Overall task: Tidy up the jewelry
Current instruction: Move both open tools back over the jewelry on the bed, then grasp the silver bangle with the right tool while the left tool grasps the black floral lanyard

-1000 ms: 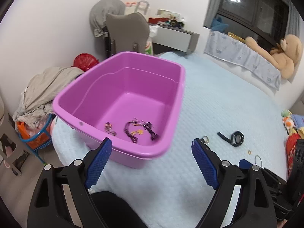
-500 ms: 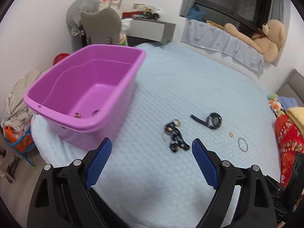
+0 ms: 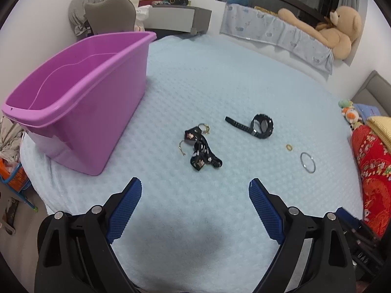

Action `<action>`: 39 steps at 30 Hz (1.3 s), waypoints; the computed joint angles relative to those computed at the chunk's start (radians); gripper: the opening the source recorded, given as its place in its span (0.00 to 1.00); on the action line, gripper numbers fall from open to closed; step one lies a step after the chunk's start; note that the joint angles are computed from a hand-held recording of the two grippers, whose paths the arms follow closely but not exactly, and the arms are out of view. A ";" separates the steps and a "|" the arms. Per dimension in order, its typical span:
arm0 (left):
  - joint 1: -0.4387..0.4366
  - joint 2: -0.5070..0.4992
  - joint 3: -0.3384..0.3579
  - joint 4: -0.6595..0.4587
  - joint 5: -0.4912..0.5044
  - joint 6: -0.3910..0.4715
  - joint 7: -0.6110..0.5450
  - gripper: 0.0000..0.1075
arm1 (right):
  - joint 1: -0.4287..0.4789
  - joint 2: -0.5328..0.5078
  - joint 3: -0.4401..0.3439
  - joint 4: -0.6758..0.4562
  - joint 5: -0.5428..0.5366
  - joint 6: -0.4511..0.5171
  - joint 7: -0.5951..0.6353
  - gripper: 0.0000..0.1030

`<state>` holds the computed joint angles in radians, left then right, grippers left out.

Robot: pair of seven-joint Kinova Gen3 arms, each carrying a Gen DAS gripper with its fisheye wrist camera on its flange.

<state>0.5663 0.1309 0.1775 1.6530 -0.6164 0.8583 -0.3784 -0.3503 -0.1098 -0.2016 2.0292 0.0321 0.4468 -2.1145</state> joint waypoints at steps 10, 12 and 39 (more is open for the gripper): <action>0.003 0.080 -0.033 -0.031 0.019 -0.015 -0.016 0.84 | 0.049 0.031 -0.017 0.025 0.196 -0.009 -0.185 0.61; 0.001 0.102 -0.043 -0.047 0.035 -0.020 -0.033 0.84 | 0.052 0.044 -0.006 0.025 0.216 -0.009 -0.202 0.61; 0.016 0.411 -0.183 -0.316 0.157 0.002 -0.249 0.84 | 0.064 0.390 0.204 -0.159 0.128 -0.045 -0.051 0.61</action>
<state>0.5820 0.5418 -0.0054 1.3369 -0.4598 0.8601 -0.6275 -0.2863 0.2807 0.0025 1.8703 0.1602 0.4020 -2.1653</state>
